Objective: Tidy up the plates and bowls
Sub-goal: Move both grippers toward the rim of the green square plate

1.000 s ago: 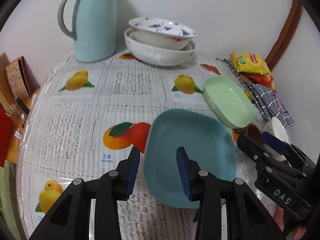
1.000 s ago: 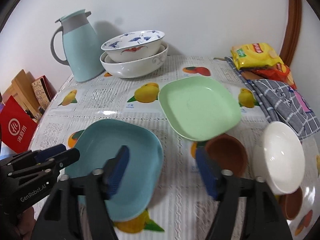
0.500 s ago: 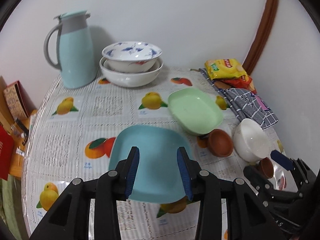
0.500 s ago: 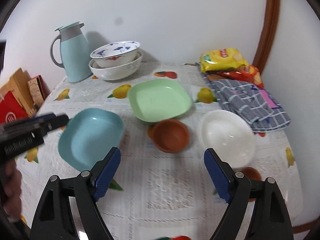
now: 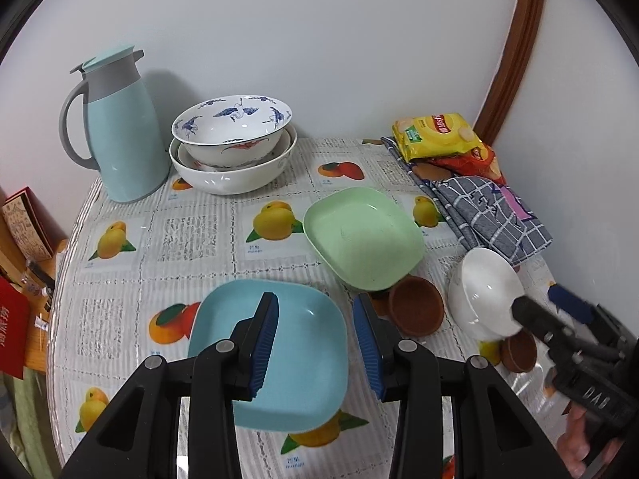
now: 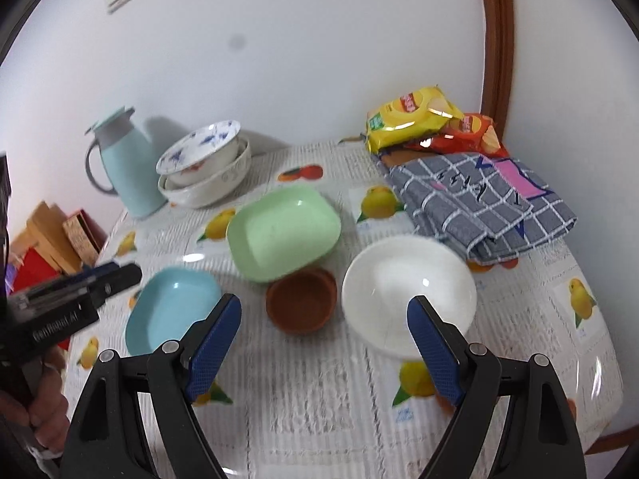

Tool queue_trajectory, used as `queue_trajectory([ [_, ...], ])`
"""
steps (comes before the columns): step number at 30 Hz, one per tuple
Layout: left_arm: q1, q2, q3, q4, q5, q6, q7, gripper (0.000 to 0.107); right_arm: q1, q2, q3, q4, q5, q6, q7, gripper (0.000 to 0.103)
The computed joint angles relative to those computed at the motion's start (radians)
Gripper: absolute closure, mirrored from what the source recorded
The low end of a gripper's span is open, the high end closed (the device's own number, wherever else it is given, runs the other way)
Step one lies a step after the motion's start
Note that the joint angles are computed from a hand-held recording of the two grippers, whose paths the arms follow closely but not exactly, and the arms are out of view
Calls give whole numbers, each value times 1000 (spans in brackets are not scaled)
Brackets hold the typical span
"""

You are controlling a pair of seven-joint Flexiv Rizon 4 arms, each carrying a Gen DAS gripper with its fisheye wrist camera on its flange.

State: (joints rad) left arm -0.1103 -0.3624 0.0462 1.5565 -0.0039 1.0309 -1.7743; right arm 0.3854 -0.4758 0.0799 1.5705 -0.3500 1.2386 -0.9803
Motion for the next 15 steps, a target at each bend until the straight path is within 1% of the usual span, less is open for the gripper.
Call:
queue_trajectory([
  [8, 13, -88, 2, -97, -16, -34, -15, 70, -28, -100, 24, -168, 52, -58, -84, 18],
  [10, 19, -110, -2, -121, -28, -44, -7, 70, -24, -129, 15, -211, 55, -76, -93, 19],
  [13, 34, -144, -21, -149, -55, -49, 30, 70, -7, -170, -12, -267, 38, -110, -95, 22],
  [15, 32, -174, -19, -184, -58, -60, 50, 70, -8, -200, -10, -307, 41, -131, -110, 29],
])
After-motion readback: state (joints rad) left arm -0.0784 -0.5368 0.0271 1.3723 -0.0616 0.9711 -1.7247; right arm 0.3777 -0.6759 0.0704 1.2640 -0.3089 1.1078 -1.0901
